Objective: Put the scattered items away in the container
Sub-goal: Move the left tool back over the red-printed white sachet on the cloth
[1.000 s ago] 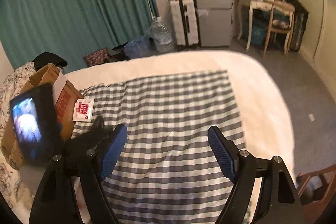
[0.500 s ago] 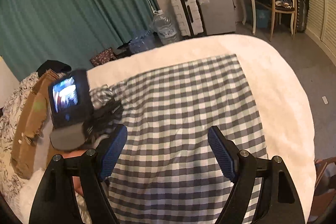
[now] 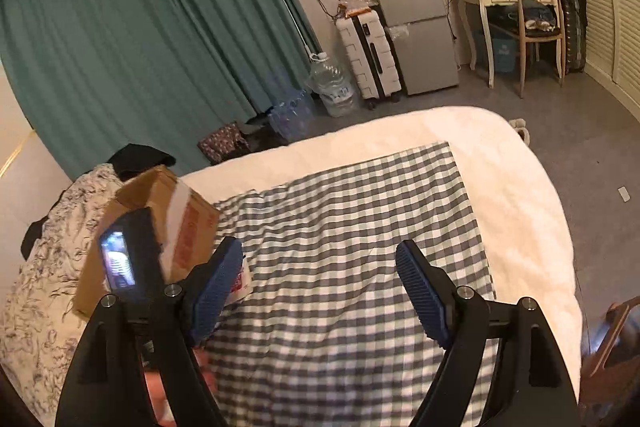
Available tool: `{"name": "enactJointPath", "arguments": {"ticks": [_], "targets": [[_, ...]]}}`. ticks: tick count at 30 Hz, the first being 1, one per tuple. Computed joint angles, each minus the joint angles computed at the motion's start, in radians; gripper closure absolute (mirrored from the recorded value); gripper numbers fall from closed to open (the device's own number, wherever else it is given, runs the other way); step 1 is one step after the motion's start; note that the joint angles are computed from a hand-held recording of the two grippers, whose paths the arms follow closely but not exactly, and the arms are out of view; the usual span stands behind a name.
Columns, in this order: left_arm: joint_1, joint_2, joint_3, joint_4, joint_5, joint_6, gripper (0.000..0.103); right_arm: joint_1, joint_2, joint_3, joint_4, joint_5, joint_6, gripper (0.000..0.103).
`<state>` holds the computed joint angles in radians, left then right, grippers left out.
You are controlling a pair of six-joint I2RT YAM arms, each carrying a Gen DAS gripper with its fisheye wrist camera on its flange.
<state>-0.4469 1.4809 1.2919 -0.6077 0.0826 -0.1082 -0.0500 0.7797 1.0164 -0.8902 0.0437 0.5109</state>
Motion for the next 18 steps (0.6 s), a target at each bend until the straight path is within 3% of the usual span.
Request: {"name": "enactJointPath", "arguments": {"ticks": [6,11,15,18], "targets": [[0.116,-0.043,0.238,-0.191,0.119,0.06,0.1,0.139,-0.039,0.092,-0.078,0.118,0.1,0.024],[0.301,-0.021,0.412,-0.306,0.213,0.151,0.1,0.364,-0.003,0.168,-0.134,0.308,0.187,0.023],[0.418,0.021,0.423,-0.309,0.239,0.177,0.1,0.503,0.041,0.187,-0.157,0.399,0.241,0.022],[0.427,-0.005,0.317,-0.292,0.317,0.197,0.098,0.565,0.094,0.189,-0.157,0.438,0.254,0.022]]}}
